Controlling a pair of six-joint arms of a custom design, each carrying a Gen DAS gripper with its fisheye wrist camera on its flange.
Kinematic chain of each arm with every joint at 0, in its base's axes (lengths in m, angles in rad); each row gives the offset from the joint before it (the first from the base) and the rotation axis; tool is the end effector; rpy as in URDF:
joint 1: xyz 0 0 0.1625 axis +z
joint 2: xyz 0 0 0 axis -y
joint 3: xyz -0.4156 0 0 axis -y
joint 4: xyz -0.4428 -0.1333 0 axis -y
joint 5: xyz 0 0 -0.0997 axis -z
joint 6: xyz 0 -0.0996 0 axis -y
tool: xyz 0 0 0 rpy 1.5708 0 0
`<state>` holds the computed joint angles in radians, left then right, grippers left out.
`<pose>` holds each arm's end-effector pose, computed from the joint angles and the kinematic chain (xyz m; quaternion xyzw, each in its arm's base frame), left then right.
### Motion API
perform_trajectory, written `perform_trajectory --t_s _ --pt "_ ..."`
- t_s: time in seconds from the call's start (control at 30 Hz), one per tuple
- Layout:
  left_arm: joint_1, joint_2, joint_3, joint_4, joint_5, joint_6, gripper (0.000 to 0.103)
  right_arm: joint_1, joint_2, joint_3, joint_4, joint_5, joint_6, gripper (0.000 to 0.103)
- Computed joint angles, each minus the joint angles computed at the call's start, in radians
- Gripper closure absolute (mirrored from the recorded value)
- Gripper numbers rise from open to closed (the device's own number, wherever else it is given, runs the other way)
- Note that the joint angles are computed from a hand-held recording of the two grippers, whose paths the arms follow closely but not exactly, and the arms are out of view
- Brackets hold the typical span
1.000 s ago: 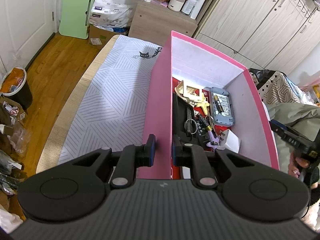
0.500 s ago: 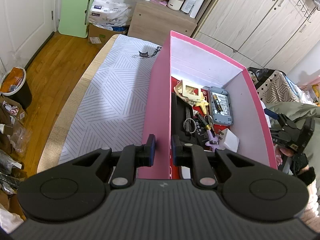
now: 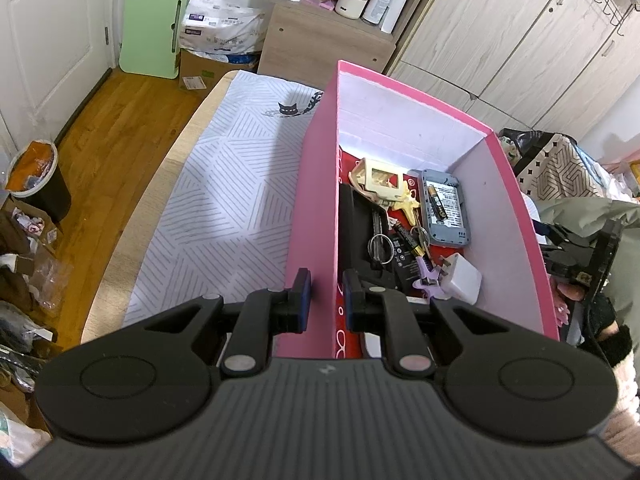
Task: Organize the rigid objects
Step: 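Carry the beige container into the pink box and release it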
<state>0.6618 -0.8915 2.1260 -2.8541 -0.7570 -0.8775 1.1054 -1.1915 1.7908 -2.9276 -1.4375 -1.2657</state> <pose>-0.2760 -0.4758 0.0044 0.0048 0.9181 -0.3223 0.2306 -0.1651 -0.6554 0.2956 0.3838 -0.8442 0.2863 0.2408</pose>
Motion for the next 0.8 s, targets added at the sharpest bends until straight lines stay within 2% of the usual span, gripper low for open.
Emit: perform_trajectory --t_s 0.2,0.57,0.67,0.8 --pt "-0.011 0.001 -0.012 0.049 0.014 0.018 0.089 -0.009 -0.040 0.050 -0.012 0.000 0.086 0.018" --pt "-0.018 0.000 -0.021 0.095 0.026 0.006 0.089 -0.060 -0.137 0.092 0.173 0.125 0.209 0.018" --pt "-0.022 0.002 -0.018 0.088 0.031 -0.002 0.089 -0.078 -0.158 0.078 0.280 0.190 0.242 0.017" --pt "-0.020 -0.002 -0.009 0.066 0.025 -0.003 0.089 -0.109 -0.181 0.042 0.476 0.337 0.265 0.017"
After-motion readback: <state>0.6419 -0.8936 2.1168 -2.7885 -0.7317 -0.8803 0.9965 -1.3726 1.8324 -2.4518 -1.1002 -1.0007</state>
